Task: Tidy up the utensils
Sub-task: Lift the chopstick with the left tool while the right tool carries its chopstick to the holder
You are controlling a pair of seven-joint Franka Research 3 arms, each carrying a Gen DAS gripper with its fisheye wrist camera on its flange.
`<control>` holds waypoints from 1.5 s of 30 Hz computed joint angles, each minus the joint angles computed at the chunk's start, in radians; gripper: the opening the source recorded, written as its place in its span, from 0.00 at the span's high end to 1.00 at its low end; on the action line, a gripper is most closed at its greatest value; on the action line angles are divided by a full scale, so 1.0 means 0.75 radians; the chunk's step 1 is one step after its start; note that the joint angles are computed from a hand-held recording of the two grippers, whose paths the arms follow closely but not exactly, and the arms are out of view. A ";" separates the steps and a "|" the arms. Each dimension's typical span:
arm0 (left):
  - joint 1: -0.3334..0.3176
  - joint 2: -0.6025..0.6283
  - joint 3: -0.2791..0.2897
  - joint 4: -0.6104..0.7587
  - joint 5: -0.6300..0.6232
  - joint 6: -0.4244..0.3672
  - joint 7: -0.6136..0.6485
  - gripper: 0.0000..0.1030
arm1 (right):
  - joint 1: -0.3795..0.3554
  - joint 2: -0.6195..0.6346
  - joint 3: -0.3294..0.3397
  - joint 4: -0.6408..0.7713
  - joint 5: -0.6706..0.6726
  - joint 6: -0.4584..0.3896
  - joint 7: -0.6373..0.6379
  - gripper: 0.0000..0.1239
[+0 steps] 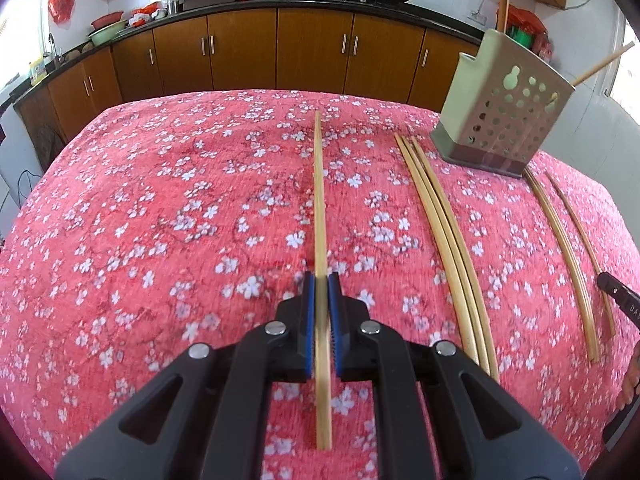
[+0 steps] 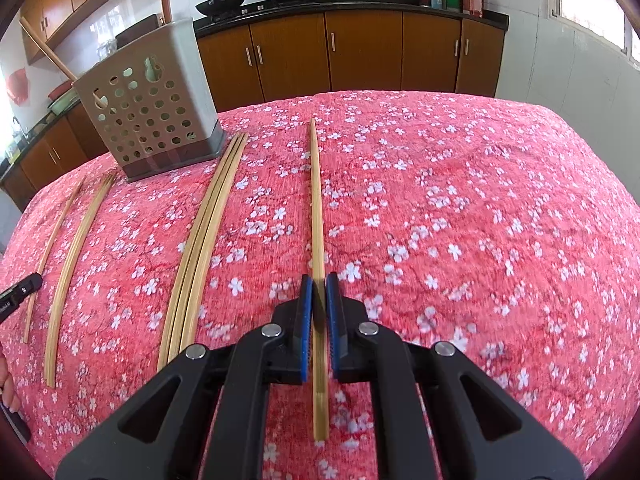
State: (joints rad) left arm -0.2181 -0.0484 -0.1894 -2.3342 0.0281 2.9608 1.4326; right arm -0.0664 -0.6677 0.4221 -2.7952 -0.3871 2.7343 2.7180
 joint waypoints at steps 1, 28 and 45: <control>0.003 -0.001 -0.003 -0.002 0.020 0.000 -0.017 0.90 | 0.002 -0.001 -0.002 -0.001 0.001 0.001 0.000 0.93; -0.374 -0.262 0.279 0.148 -0.561 0.051 0.566 0.92 | -0.210 -0.399 0.081 0.127 0.012 0.135 -0.129 0.94; -0.384 -0.120 0.119 0.511 -0.852 0.077 0.838 0.92 | -0.776 -0.314 0.417 0.438 0.245 0.596 -0.210 0.94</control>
State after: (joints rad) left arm -0.5059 -0.1386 -0.0997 -1.9510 -0.6108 3.0183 2.0614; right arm -0.6482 -0.9034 0.7352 -2.4669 -0.2034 3.1811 2.5601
